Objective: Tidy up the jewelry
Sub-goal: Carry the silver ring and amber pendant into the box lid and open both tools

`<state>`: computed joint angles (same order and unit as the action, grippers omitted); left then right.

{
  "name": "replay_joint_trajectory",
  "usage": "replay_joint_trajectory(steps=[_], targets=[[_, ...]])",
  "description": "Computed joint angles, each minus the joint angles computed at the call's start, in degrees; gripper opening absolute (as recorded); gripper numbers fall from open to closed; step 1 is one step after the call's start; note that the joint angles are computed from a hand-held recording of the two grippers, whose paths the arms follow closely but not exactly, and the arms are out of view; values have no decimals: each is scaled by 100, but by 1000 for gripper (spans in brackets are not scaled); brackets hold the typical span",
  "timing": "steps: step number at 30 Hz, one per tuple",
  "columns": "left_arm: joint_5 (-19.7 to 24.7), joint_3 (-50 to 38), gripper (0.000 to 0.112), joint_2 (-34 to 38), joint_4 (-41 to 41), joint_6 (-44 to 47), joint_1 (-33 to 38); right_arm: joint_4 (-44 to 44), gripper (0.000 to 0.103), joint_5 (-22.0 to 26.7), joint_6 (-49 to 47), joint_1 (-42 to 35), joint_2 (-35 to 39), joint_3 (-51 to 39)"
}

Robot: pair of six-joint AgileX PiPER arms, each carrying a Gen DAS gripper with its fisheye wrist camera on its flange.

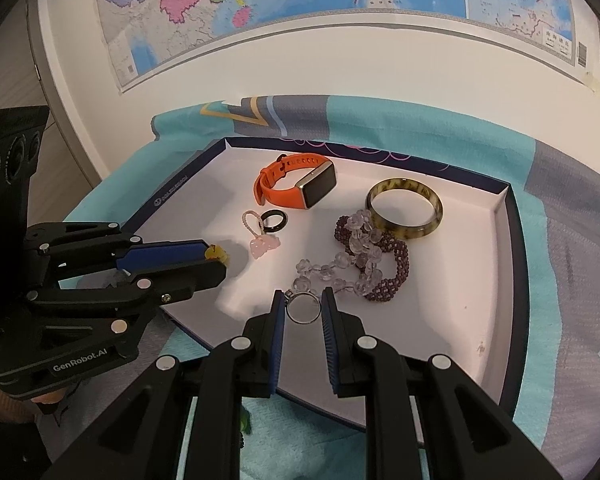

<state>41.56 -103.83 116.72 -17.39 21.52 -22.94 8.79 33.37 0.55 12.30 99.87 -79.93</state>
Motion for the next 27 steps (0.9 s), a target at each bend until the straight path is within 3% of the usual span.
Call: replay_joint_trajectory(steps=[27], targets=[[280, -383, 19, 295, 137, -292, 5, -279, 17, 35, 246, 39, 225, -180]])
